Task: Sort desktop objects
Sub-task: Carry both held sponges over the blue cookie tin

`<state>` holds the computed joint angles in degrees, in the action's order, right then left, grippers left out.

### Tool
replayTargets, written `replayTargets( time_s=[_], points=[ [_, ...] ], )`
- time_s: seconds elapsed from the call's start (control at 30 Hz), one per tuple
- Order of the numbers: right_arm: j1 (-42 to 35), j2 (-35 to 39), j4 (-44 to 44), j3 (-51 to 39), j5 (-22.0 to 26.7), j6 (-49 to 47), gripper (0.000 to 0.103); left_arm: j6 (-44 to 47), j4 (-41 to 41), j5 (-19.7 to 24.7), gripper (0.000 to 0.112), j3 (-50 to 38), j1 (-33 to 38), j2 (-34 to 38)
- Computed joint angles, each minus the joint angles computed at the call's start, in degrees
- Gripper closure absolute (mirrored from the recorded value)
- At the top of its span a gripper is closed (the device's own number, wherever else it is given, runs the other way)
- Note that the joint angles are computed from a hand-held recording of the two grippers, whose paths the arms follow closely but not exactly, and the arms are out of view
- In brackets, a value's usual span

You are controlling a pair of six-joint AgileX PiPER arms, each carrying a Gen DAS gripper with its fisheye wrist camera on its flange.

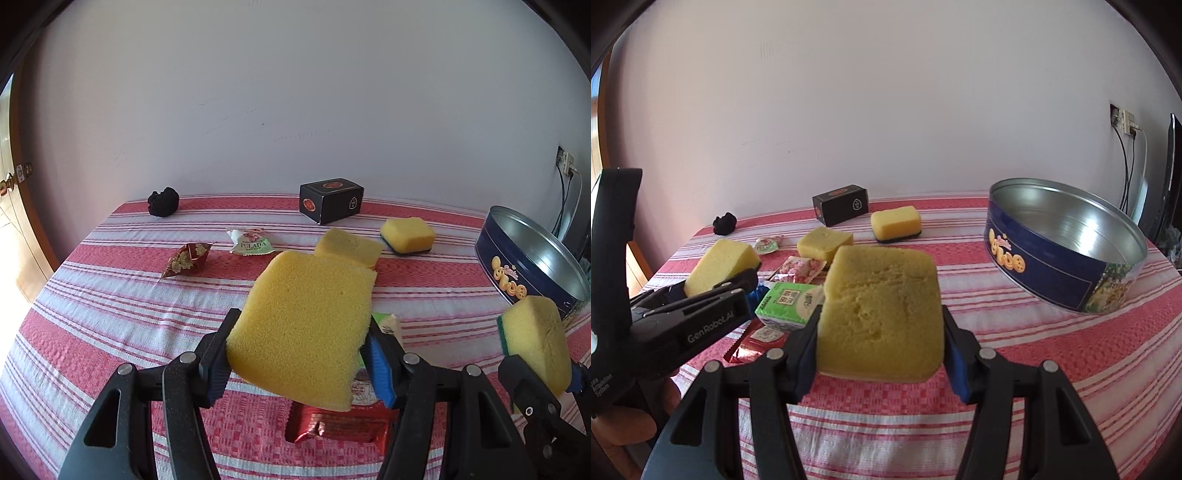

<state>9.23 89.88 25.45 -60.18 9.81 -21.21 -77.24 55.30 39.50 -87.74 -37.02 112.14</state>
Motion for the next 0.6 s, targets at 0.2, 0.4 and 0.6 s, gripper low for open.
replayTargets(
  time_s=[0.2, 0.4, 0.6],
  points=[
    [-5.5, -2.7, 10.6, 2.5, 0.2, -10.8, 0.045, 1.8, -0.3, 1.3, 0.048, -3.7, -2.8, 1.5],
    [-12.0, -3.9, 19.9, 2.7, 2.2, -20.2, 0.045, 6.3, -2.3, 2.5, 0.048, -9.5, -5.7, 4.5],
    [-18.2, -4.6, 27.2, 1.9, 4.0, -28.2, 0.045, 12.0, -5.3, 4.5, 0.049, -17.9, -8.1, 8.7]
  ],
)
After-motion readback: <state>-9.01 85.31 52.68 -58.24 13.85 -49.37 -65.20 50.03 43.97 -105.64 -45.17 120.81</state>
